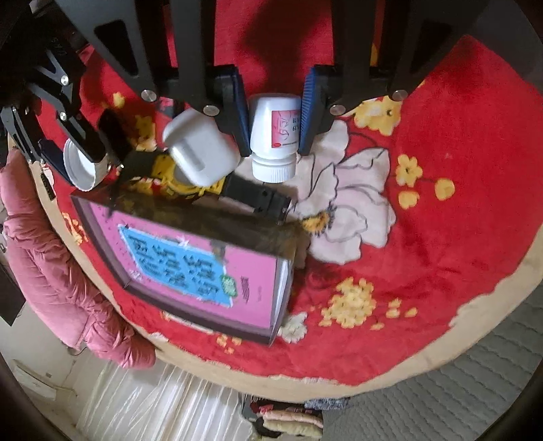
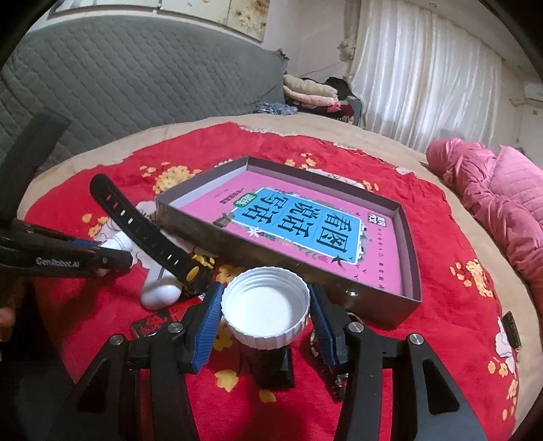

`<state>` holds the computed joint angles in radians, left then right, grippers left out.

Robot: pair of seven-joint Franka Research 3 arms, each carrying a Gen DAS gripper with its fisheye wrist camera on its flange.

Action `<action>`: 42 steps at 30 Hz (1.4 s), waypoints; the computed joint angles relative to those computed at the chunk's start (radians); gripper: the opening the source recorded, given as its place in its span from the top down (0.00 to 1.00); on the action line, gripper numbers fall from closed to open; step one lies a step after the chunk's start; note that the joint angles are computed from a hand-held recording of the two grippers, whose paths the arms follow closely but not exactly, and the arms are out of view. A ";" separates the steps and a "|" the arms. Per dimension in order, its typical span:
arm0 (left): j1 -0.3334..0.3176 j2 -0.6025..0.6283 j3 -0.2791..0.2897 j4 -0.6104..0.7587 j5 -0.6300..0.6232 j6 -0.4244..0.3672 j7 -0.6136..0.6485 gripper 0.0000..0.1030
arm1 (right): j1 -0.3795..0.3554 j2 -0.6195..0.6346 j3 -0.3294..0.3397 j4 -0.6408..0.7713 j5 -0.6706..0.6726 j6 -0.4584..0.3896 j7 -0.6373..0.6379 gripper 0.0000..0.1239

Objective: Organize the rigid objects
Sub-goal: 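Lift the pill bottle with the left tool while the right tool carries the cap over the box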

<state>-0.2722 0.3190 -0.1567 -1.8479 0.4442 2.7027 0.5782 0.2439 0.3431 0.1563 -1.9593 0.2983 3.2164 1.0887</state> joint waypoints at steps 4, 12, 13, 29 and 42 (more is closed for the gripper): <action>-0.006 -0.005 0.010 -0.002 0.024 0.021 -0.021 0.74 | -0.009 -0.005 0.004 -0.003 0.008 0.013 0.005 0.58; -0.007 -0.005 0.028 0.008 0.065 0.055 -0.047 0.74 | -0.028 -0.013 0.010 -0.007 0.023 0.036 0.032 0.58; -0.008 -0.003 0.029 0.012 0.071 0.054 -0.049 0.74 | -0.021 -0.012 0.001 -0.007 0.023 0.038 0.038 0.58; -0.002 0.053 0.058 0.094 0.127 0.107 -0.065 0.74 | 0.006 -0.002 -0.077 0.016 0.018 0.066 0.124 0.58; -0.007 0.172 0.049 0.259 0.051 0.078 0.051 0.74 | 0.040 0.033 -0.149 0.071 0.015 0.056 0.174 0.58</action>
